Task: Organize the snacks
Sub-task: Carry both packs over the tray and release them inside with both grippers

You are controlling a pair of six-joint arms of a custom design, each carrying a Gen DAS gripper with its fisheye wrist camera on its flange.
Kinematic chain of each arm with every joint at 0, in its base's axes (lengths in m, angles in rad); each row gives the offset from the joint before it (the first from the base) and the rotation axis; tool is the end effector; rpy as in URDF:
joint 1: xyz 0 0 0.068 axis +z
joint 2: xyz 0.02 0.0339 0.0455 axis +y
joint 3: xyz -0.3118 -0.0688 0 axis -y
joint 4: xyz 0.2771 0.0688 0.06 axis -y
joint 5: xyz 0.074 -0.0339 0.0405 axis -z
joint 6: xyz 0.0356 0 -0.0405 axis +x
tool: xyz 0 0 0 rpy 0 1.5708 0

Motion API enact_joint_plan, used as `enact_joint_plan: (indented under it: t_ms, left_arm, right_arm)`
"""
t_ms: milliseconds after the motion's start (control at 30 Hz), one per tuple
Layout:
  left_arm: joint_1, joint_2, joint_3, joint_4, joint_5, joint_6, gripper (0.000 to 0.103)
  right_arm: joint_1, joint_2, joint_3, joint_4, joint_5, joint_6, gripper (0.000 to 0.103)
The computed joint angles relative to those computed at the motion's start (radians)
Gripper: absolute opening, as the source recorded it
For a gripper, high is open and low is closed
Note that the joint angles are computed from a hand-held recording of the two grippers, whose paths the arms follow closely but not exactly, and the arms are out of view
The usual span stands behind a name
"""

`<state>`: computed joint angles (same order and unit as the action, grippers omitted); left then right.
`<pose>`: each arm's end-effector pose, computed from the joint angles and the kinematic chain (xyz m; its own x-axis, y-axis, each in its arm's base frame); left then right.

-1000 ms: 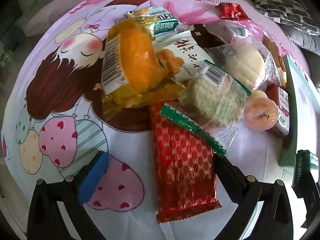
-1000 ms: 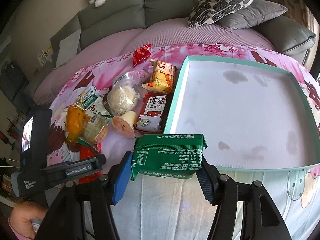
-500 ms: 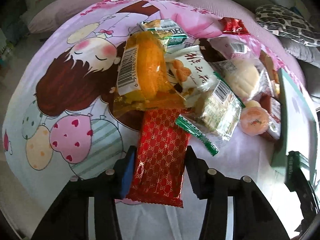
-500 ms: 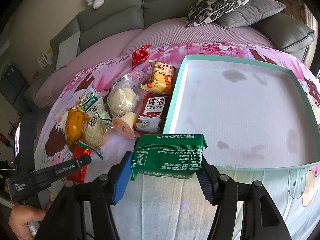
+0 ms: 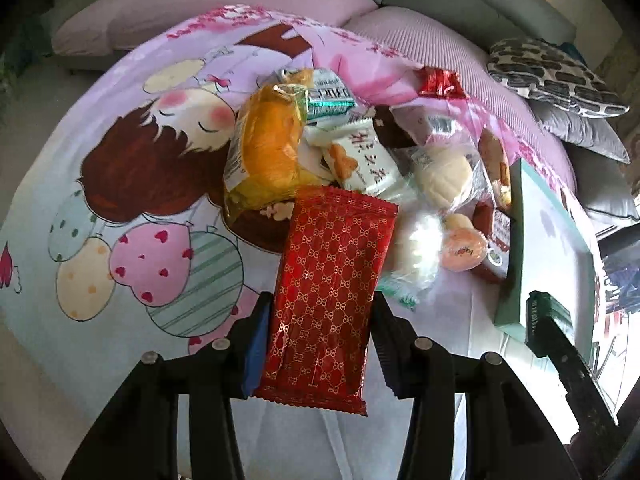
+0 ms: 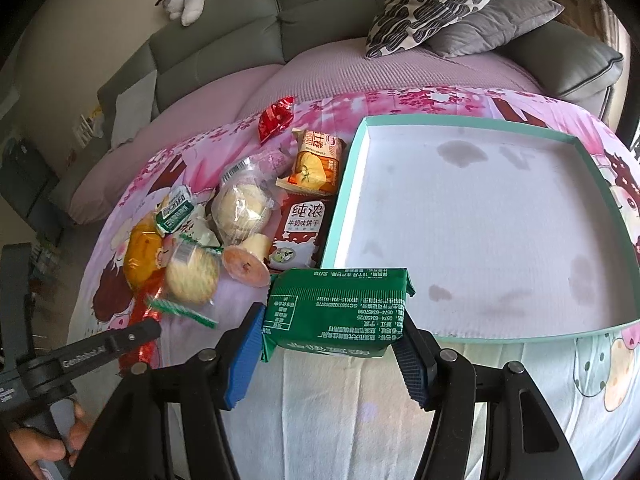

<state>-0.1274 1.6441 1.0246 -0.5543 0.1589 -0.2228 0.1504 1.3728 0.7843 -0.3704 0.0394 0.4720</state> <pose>0.3420 -0.0495 0.2118 -0.9333 -0.1004 -0.3448 -0.0206 0.9735 -0.2278 0.2824 0.0414 0.2256 -0.7787 0.3415 -0.5263 0.2545 0.9387 0.2325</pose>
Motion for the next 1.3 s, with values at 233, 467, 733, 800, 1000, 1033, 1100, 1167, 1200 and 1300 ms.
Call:
enact_joint_plan:
  t_ms: [233, 467, 733, 800, 1000, 1033, 1100, 1167, 1200, 1300]
  left_arm:
    - [-0.038, -0.038, 0.021, 0.014, -0.028, -0.013, 0.049]
    - [-0.147, 0.007, 0.121, 0.057, -0.026, -0.035, 0.049]
    - [-0.312, 0.093, 0.287, 0.067, -0.008, -0.026, 0.049]
    - [-0.338, 0.128, 0.335, 0.063, -0.006, -0.025, 0.049]
    - [-0.393, 0.251, 0.448, 0.070, 0.010, -0.018, 0.049]
    - [-0.404, 0.272, 0.461, 0.074, 0.008, -0.016, 0.049]
    - [-0.423, 0.315, 0.482, 0.087, 0.002, -0.006, 0.049]
    - [-0.443, 0.363, 0.515, 0.085, -0.005, 0.008, 0.049]
    - [-0.450, 0.379, 0.524, 0.086, -0.008, 0.012, 0.049]
    - [-0.466, 0.432, 0.568, 0.077, -0.002, 0.024, 0.049]
  right_arm:
    - [-0.012, -0.012, -0.002, 0.005, -0.002, 0.003, 0.064]
    - [-0.053, -0.043, 0.022, -0.024, 0.047, 0.008, 0.064]
    - [-0.164, -0.050, 0.122, -0.084, 0.099, -0.006, 0.065]
    - [-0.198, -0.035, 0.150, -0.089, 0.105, -0.011, 0.065]
    - [-0.336, 0.061, 0.207, -0.077, 0.101, -0.005, 0.065]
    - [-0.358, 0.076, 0.208, -0.068, 0.097, -0.002, 0.065]
    - [-0.393, 0.115, 0.210, -0.042, 0.109, -0.001, 0.065]
    - [-0.429, 0.146, 0.210, -0.029, 0.110, -0.001, 0.065]
    - [-0.443, 0.146, 0.201, -0.022, 0.106, 0.000, 0.065]
    - [-0.473, 0.171, 0.201, -0.002, 0.136, -0.013, 0.065]
